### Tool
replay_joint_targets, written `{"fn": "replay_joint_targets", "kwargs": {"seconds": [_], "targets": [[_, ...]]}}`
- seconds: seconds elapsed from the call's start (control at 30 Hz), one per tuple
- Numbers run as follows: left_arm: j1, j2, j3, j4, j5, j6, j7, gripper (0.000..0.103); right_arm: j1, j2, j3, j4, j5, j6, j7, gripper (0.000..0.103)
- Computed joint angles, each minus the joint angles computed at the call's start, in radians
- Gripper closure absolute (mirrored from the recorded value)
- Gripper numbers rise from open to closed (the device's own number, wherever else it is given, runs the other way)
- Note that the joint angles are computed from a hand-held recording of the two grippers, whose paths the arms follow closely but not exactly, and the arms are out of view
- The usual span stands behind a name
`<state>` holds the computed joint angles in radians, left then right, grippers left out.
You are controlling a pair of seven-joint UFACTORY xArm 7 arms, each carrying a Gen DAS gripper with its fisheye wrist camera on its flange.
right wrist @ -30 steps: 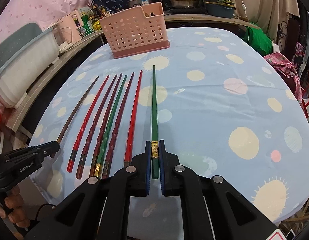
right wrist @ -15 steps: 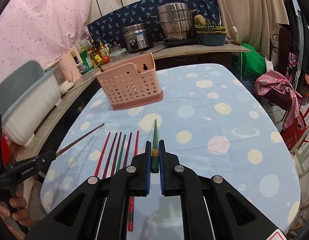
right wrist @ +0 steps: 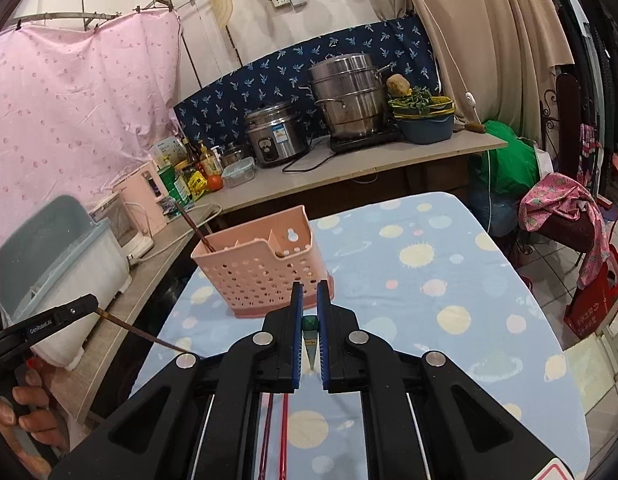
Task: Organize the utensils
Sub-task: 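Carry both chopsticks into the pink basket and open both tools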
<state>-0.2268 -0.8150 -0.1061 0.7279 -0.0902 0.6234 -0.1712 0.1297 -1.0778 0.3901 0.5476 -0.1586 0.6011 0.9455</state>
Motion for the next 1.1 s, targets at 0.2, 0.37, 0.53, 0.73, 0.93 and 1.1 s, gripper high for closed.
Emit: {"fn": "replay_joint_targets", "kwargs": {"seconds": [0.2,0.37,0.53,0.73,0.93,1.1], "targets": [[0.005,0.129,-0.002,0.133,-0.001,-0.052,-0.005,0.096,-0.069,0.115,-0.038,0.075,-0.022,-0.115,-0.028,0.096],[0.001,0.217,0.005,0.247,-0.015,-0.091,-0.009,0.096,-0.136,0.2,-0.045,0.15,-0.04,-0.217,-0.036,0.096],[0.03,0.292,-0.015,0.353,0.007,-0.153,-0.039,0.096,-0.227,0.299,-0.033,0.241,-0.051,-0.353,-0.016,0.096],[0.074,0.381,-0.042,0.444,0.062,-0.264,-0.108,0.096,-0.385,0.419,0.05,0.358,-0.071,-0.482,0.046,0.096],[0.115,0.471,-0.074,0.471,0.141,-0.358,-0.184,0.096,-0.544,0.499,0.166,0.421,-0.118,-0.554,0.101,0.096],[0.076,0.531,-0.05,0.472,0.139,-0.345,-0.174,0.096,-0.543,0.587,0.188,0.435,-0.147,-0.534,0.103,0.096]]}}
